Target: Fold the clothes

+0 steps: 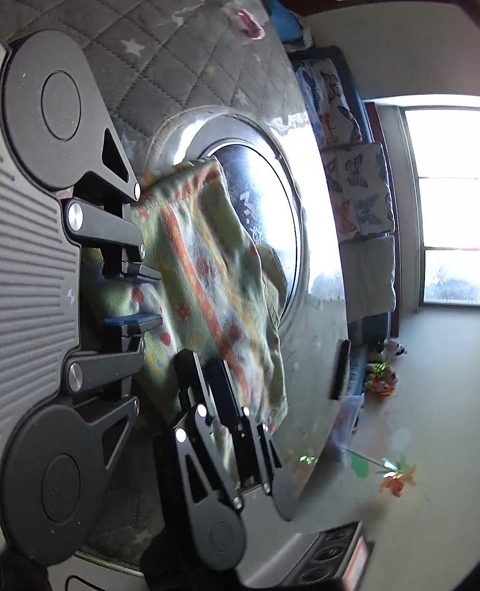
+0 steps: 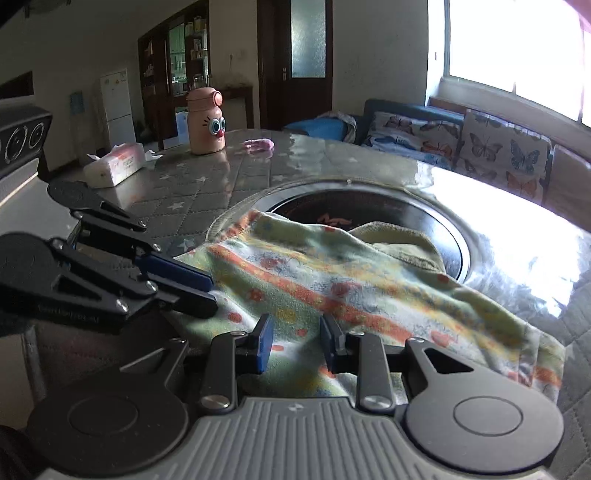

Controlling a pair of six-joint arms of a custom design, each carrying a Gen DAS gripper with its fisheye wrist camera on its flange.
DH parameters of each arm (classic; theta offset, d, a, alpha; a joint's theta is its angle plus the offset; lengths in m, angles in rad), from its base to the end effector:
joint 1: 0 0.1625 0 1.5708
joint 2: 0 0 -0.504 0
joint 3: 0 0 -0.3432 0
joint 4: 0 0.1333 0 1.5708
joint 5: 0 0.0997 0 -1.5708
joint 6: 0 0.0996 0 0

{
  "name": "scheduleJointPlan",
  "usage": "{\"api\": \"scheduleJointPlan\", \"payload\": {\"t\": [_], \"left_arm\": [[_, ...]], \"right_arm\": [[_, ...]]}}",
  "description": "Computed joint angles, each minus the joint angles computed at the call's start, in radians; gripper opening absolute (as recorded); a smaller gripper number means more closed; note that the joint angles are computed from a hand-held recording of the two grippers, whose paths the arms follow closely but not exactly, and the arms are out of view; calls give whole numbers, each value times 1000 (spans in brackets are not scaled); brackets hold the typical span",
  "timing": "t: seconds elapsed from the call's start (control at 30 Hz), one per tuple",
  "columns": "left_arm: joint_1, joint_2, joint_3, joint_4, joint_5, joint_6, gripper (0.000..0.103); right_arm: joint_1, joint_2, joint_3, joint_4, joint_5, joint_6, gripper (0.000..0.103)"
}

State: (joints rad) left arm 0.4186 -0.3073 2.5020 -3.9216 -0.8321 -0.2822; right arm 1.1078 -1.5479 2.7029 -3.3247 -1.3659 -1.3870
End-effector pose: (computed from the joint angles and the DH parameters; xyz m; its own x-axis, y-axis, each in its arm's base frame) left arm -0.2747 -0.3415 -0.0208 -0.6318 0.4961 -0.5955 0.7565 0.5619 -0.3345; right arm 0.0090 -0.3258 0.3281 -0.5321 -0.6654 0.5235 -0.8442 0.4641 -0.2683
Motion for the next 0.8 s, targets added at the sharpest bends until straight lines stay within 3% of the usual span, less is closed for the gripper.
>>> {"api": "scheduleJointPlan", "payload": {"t": [0.1,0.3,0.4,0.57,0.8], "left_arm": [[-10,5,9,-23,18,-11,21],[6,16,29,-63,10,-38,21],[10,21,39,-88,13,-46,21],[15,31,50,-129,6,-46,21],[20,40,60,-165,-3,-45,21]], "right_arm": [[-14,-30,10,25,38,-32,27],[18,-15,-10,91,-17,-9,27],[65,-1,-49,109,-35,54,27],[174,127,-126,69,-125,188,27],[278,309,-174,-110,-226,288,23]]}}
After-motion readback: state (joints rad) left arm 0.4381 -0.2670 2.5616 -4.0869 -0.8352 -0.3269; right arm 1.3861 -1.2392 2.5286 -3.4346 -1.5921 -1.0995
